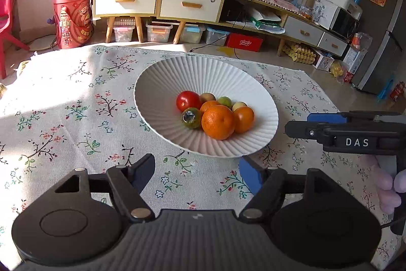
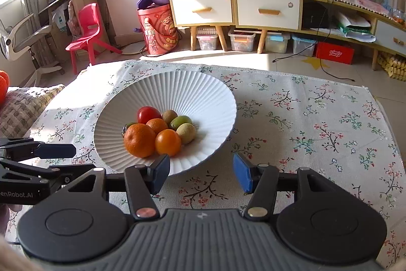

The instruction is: Organize fruits

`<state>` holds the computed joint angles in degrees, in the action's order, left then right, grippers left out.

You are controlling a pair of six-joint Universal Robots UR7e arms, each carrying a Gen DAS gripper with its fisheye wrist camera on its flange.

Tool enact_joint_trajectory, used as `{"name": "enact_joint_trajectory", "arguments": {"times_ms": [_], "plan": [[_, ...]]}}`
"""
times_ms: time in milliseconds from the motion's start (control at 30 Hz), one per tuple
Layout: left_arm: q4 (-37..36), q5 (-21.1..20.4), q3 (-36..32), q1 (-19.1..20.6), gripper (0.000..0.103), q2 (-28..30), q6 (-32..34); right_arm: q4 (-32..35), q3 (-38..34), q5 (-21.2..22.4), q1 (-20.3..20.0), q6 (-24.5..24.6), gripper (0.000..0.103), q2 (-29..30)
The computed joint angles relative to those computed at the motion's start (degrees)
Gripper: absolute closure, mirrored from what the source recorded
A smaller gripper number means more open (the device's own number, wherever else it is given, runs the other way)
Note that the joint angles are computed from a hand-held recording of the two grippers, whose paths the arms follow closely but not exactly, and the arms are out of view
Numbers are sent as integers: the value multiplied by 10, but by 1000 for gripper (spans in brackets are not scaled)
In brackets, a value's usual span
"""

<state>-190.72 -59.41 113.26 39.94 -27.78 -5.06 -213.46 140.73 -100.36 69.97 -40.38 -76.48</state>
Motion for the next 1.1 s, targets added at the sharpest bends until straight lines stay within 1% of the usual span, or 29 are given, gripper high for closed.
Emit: {"name": "enact_joint_trajectory", "arguments": {"times_ms": [67, 133, 200, 333, 433, 600, 667, 800, 867, 967, 1100], "plan": [[13, 10, 7, -4, 34, -7, -16, -4, 6, -2, 1, 1, 47, -2], [18, 22, 14, -10, 25, -11, -33, -13, 13, -13, 6, 6, 44, -2], [24, 36, 21, -18, 19, -14, -51, -20, 19, -19, 10, 9, 41, -2], [38, 51, 28, -29, 13, -20, -69, -18, 30, -33, 17, 19, 35, -8], [39, 57, 34, -34, 11, -25, -81, -26, 36, -47, 25, 23, 32, -6], [50, 83, 43, -50, 11, -31, -103, -42, 42, -79, 40, 40, 27, 3], [62, 95, 44, -56, 11, -32, -116, -54, 43, -95, 48, 44, 20, 9], [82, 119, 48, -67, 11, -34, -145, -100, 46, -140, 71, 41, 10, 35], [88, 130, 49, -71, 11, -33, -150, -111, 44, -155, 81, 38, 6, 44], [99, 137, 47, -73, 11, -32, -155, -124, 43, -171, 89, 34, 3, 55], [113, 143, 45, -74, 11, -32, -161, -130, 42, -180, 90, 30, 3, 62]]}}
